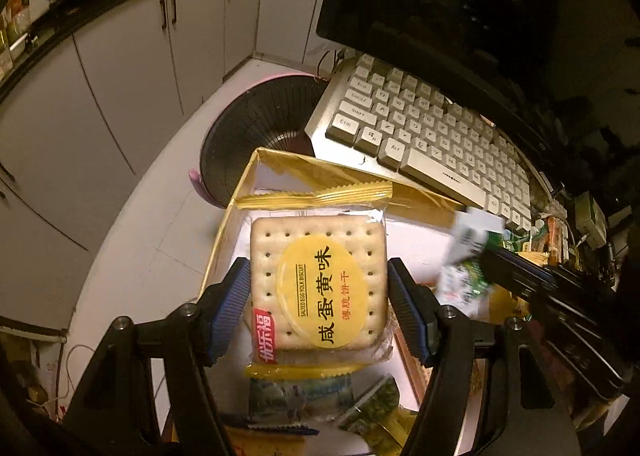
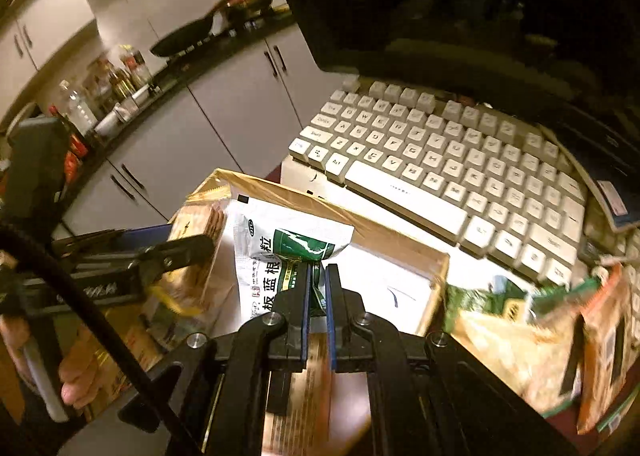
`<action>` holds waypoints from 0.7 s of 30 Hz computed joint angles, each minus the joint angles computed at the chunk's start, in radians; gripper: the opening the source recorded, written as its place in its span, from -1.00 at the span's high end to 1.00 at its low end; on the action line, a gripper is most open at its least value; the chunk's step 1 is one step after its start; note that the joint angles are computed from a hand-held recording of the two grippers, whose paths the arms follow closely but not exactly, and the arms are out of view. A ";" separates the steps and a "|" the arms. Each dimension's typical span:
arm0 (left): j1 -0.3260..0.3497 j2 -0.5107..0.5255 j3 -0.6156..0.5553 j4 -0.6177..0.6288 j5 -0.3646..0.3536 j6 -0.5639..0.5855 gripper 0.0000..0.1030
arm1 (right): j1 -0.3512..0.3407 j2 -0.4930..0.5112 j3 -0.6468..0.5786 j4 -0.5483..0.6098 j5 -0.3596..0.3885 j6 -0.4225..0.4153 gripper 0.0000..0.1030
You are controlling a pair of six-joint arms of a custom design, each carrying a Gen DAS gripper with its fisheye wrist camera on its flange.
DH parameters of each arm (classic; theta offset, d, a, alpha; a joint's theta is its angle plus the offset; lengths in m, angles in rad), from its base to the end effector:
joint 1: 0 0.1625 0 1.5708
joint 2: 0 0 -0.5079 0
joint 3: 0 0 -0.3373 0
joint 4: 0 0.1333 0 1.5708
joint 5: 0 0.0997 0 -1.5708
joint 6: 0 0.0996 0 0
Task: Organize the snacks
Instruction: 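Carry both snacks over the cardboard tray and open both grippers, then withdraw both grippers back toward the snacks on the desk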
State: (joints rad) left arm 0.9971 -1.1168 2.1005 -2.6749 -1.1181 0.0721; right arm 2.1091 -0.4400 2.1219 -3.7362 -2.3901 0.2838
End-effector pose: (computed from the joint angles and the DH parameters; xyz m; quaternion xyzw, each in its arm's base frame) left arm -0.1333 -0.5322 0.2612 0.2959 0.9267 -0.1124 0.2025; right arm 0.3298 -0.4343 0.0298 0.0184 -0.8955 0.3558 0.2668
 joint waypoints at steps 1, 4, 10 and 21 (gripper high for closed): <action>0.001 0.003 0.000 -0.001 0.005 0.005 -0.34 | -0.003 -0.002 -0.010 0.025 -0.007 0.001 0.91; 0.007 0.016 0.000 -0.010 0.016 0.015 -0.34 | -0.011 -0.005 -0.033 0.119 -0.038 0.043 0.90; 0.029 0.031 -0.029 0.039 -0.007 0.002 -0.36 | -0.027 -0.010 0.006 0.058 0.024 0.074 0.54; -0.097 -0.227 0.228 -0.178 -0.045 -0.082 -0.63 | 0.178 0.091 0.265 -0.464 0.017 0.136 -0.19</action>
